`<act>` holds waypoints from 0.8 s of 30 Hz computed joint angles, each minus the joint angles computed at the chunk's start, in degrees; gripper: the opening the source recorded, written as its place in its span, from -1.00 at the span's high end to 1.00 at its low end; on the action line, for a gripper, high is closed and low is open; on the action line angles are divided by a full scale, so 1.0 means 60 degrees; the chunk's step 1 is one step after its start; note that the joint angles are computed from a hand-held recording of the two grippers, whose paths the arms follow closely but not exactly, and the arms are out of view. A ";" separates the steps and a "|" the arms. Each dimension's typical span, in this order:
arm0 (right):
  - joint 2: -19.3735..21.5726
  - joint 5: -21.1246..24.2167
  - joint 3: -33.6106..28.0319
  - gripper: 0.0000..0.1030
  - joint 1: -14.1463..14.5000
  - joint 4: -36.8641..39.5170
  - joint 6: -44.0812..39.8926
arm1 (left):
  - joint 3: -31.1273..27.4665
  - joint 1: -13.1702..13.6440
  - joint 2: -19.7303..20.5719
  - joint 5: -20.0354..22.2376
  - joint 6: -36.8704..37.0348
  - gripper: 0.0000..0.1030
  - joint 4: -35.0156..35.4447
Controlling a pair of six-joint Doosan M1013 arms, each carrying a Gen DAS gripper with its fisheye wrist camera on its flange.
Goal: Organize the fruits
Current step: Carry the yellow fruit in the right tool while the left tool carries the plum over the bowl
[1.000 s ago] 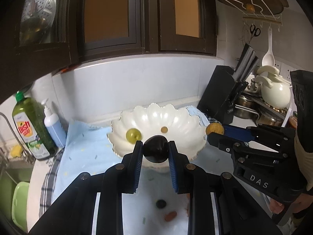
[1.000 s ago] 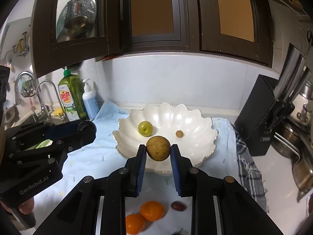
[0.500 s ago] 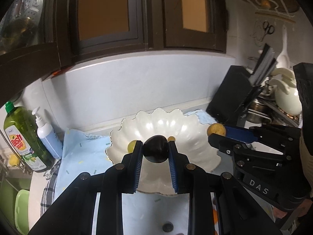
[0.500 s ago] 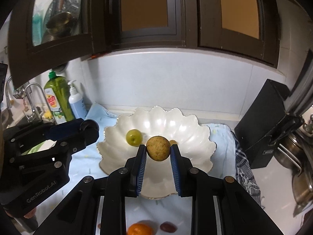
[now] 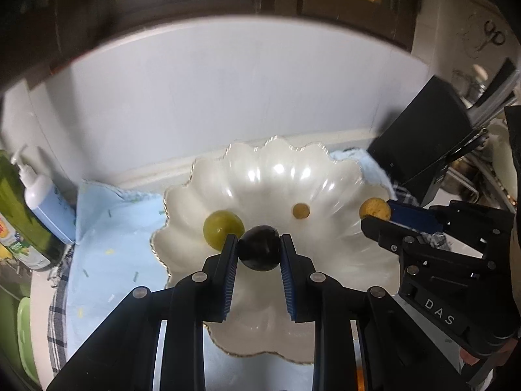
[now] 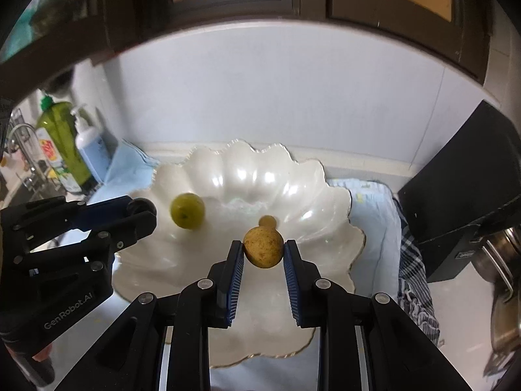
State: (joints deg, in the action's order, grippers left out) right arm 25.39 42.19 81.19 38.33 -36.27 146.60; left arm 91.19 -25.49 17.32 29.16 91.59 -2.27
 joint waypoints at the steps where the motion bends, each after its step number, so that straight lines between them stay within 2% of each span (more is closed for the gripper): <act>1: 0.0069 0.0071 -0.0072 0.48 -0.0046 0.0165 -0.0170 | -0.0120 0.0015 0.0126 0.0203 0.0026 0.50 -0.0067; 7: 0.0425 0.0358 -0.0423 0.48 -0.0311 0.1188 -0.1038 | -0.0623 0.0081 0.0683 0.1078 -0.0085 0.50 -0.0134; 14: 0.0724 0.0462 -0.0668 0.48 -0.0543 0.2385 -0.1817 | -0.0905 -0.0046 0.1002 0.1471 -0.0331 0.49 0.0362; 23: 0.0891 0.0602 -0.0762 0.47 -0.0648 0.2847 -0.2078 | -0.1266 -0.0099 0.1298 0.2135 -0.0599 0.47 0.0619; 24: 0.0891 0.0598 -0.0757 0.46 -0.0658 0.2861 -0.2072 | -0.1268 -0.0093 0.1295 0.2164 -0.0579 0.41 0.0576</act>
